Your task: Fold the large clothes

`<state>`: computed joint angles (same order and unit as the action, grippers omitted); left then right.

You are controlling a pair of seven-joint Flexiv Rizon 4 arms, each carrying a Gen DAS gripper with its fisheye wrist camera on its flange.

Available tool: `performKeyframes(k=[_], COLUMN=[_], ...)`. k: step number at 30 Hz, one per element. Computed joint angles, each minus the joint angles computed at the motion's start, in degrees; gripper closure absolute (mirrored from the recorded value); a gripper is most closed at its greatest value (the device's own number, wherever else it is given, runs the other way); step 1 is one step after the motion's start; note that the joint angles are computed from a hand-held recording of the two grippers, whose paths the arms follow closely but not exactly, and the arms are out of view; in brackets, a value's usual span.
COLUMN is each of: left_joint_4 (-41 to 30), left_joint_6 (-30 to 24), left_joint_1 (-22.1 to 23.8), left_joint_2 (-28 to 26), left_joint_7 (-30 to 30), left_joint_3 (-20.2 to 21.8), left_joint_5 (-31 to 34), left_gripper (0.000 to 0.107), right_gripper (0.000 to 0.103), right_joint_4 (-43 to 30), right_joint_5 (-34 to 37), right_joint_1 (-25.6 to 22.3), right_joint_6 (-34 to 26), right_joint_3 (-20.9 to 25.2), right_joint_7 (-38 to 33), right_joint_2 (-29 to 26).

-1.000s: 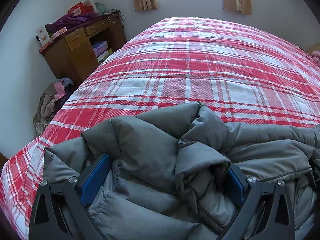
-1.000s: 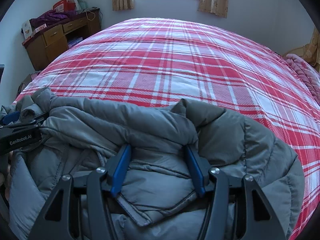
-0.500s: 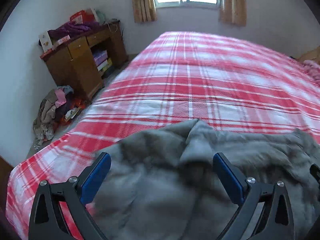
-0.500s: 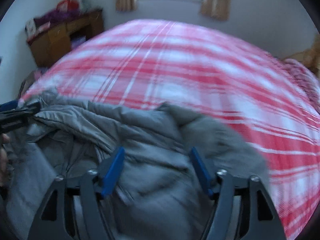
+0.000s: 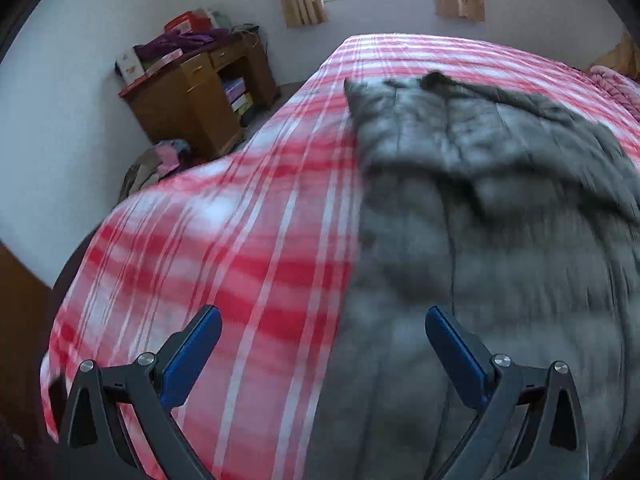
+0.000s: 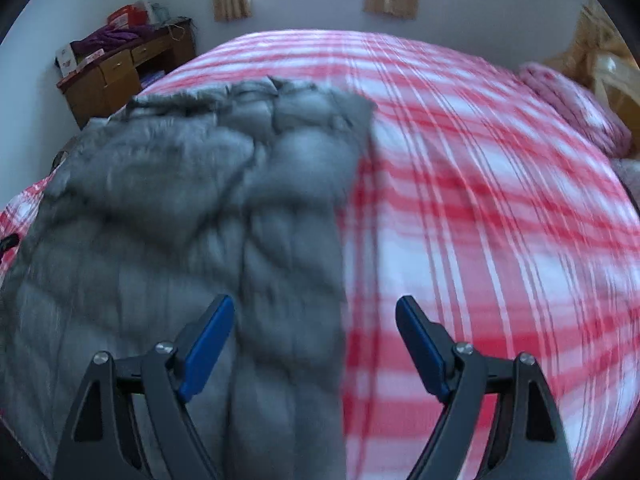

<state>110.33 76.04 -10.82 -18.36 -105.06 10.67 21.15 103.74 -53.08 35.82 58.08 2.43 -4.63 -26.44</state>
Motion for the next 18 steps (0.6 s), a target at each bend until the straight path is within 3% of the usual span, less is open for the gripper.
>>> performKeyframes(k=[6, 12, 18], left_joint_4=[11.6, 16.0, 21.0], left_joint_6=[4.8, 5.4, 9.2], left_joint_1=[1.3, 2.2, 5.6], left_joint_2=[6.3, 8.9, 10.5], left_joint_7=[-3.3, -6.1, -1.5], left_joint_3=[0.7, 0.4, -2.6], left_joint_5=[1.0, 4.8, 0.3], left_gripper=[0.005, 0.005, 0.005], right_gripper=[0.018, 0.018, 0.024], right_joint_4=[9.7, 14.6, 17.6], right_joint_5=[-6.6, -10.6, -12.5], right_joint_1=[1.7, 1.4, 1.4], right_joint_6=[0.3, 0.2, 1.3], right_joint_3=[1.9, 5.1, 6.9], right_joint_7=[11.6, 18.9, 23.8], right_joint_2=[6.0, 8.4, 9.5])
